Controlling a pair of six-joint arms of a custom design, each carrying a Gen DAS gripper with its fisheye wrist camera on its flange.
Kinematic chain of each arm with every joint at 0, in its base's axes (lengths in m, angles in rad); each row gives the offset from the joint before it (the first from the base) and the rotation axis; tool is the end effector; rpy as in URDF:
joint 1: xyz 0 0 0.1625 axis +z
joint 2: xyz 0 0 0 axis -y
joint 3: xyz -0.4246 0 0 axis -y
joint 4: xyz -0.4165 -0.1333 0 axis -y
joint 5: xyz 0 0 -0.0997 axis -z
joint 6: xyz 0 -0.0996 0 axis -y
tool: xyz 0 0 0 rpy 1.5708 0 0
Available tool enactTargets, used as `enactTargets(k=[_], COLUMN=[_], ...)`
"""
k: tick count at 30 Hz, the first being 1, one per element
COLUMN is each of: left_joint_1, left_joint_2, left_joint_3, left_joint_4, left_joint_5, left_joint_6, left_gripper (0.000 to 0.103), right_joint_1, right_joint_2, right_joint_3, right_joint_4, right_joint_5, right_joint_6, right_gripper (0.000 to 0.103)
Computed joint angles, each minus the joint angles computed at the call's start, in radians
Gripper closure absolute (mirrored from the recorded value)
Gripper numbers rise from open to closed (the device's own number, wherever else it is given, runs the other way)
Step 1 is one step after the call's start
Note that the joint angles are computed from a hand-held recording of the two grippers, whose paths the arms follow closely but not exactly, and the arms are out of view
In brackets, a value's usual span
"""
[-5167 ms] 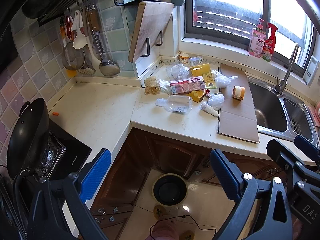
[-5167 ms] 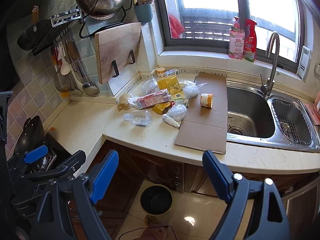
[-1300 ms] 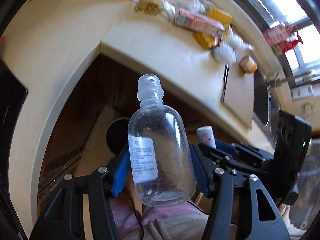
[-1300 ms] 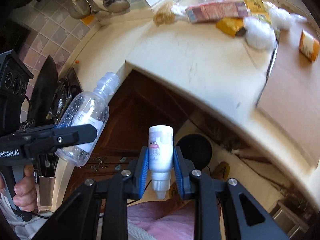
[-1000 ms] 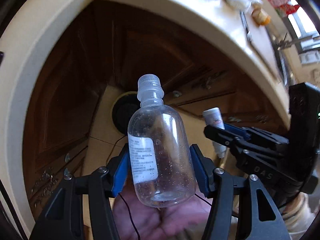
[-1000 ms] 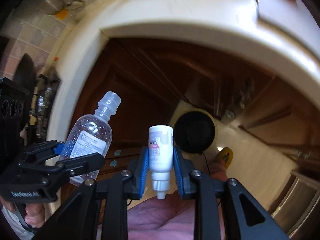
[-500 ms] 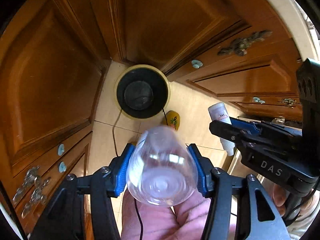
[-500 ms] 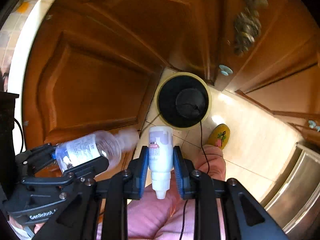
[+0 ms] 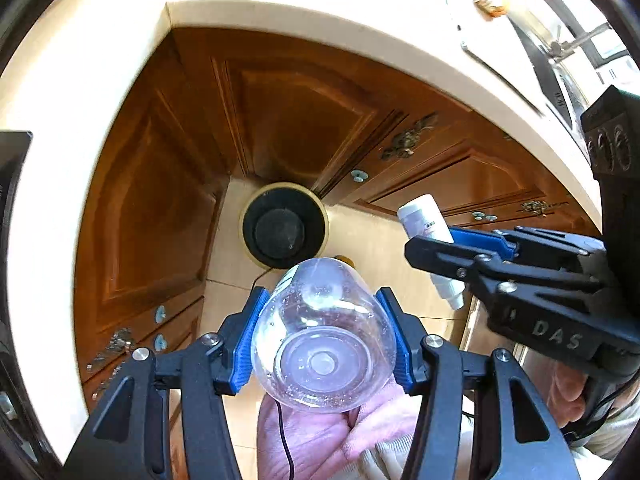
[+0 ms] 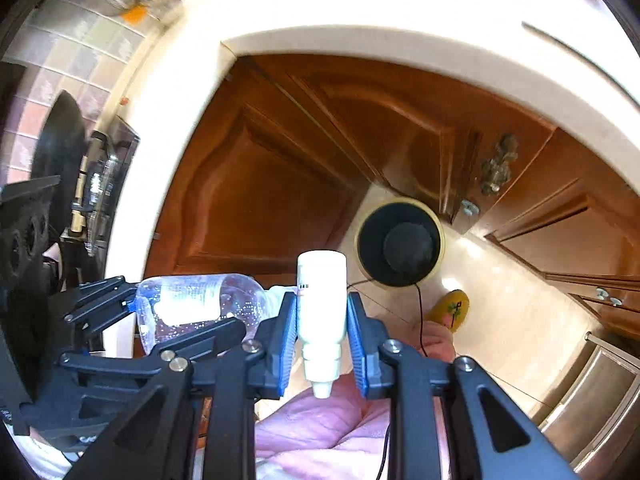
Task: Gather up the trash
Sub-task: 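Carry both bottles down over the floor bin and open both grippers, then raise both empty grippers back toward the counter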
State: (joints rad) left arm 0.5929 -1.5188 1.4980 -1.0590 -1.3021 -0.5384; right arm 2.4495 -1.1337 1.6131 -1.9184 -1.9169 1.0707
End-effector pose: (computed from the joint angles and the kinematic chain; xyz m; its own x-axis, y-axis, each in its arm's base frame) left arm -0.3097 -0.4013 0.4635 -0.7484 0.4938 -0.4428 0.4049 0.8689 0.2848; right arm 0.5530 -0.3291 0.2491 -0.9412 0.1942 0.2766 0.1307 0.9639 -0.2321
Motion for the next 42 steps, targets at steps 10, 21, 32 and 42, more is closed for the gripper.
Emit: enactTargets(k=[10, 21, 32, 42], left_joint_1=[-0.044, 0.023, 0.165, 0.214], left_joint_2=[0.01, -0.028, -0.006, -0.026], left_joint_3=[-0.106, 0.075, 0.321, 0.33], left_joint_4=[0.058, -0.081, -0.325, -0.26], left_joint_5=[-0.011, 0.008, 0.081, 0.118], left_joint_6=[0.014, 0.05, 0.141, 0.037], left_gripper=[0.05, 0.05, 0.033, 0.033], right_joint_1=[0.069, 0.012, -0.098, -0.183], right_joint_2=[0.01, 0.017, -0.014, 0.023], right_joint_3=[-0.074, 0.027, 0.22, 0.261], right_joint_4=[-0.016, -0.046, -0.13, -0.139], right_joint_5=[-0.07, -0.05, -0.015, 0.029], right_joint_6=[0.047, 0.065, 0.076, 0.021], right_gripper=[0.079, 0.079, 0.079, 0.078])
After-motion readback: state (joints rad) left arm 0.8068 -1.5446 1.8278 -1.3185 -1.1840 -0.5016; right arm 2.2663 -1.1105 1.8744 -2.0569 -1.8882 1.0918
